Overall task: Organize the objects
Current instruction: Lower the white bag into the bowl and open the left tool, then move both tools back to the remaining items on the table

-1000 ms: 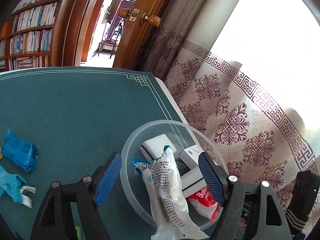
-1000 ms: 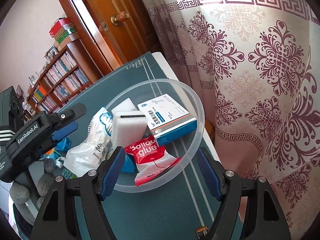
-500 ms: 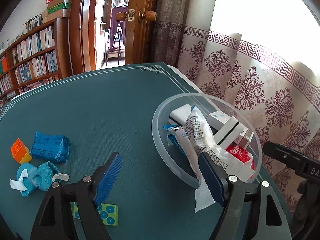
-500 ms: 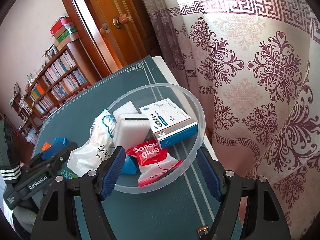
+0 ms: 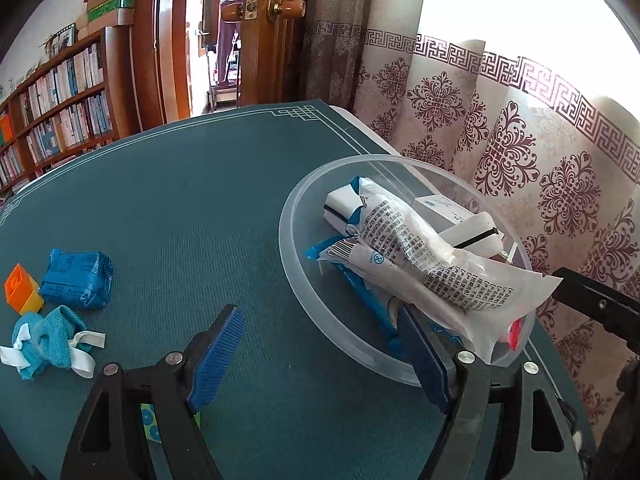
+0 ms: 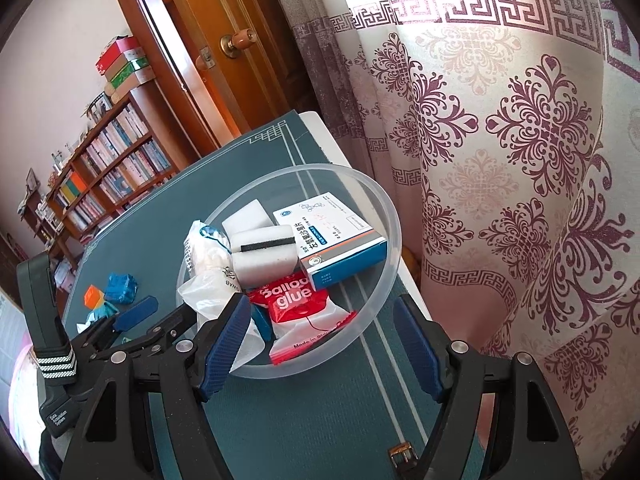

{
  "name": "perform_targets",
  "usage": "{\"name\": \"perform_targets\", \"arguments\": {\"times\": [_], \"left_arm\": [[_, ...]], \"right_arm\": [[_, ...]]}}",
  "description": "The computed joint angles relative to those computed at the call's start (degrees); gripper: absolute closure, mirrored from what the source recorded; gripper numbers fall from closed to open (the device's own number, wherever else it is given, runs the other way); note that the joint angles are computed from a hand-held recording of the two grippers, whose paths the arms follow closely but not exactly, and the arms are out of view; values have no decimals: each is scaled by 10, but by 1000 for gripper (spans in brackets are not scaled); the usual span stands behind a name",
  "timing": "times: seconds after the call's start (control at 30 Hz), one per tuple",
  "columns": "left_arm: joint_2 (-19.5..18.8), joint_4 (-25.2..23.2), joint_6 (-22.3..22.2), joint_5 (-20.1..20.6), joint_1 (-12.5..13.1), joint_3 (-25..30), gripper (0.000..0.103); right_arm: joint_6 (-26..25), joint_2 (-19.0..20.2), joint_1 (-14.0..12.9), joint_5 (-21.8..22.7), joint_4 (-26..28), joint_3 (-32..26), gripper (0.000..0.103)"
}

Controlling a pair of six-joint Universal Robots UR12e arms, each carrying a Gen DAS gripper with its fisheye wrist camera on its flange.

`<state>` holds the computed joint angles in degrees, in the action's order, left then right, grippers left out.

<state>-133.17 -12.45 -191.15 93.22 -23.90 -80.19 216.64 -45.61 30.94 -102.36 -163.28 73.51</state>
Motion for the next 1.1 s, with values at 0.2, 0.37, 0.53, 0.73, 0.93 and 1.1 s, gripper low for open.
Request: {"name": "perform_targets", "arguments": {"times": [0.2, 0.37, 0.53, 0.73, 0.93, 1.1], "left_arm": [[14, 21, -8, 4, 4, -23, 17], [25, 33, -16, 14, 9, -41, 16], [38, 59, -26, 43, 15, -68, 10], [55, 82, -51, 64, 33, -101, 10], [68, 89, -86, 97, 55, -130, 9], [70, 75, -116, 116, 68, -138, 9]], "right_arm": [[0, 1, 3, 2, -4, -2, 28], [-9, 4, 8, 2, -5, -12, 28], [-19, 10, 15, 7, -13, -24, 28], [-66, 23, 36, -65, -11, -50, 28], [-78, 28, 49, -118, -21, -63, 28], [-116, 39, 63, -132, -39, -82, 27]]}}
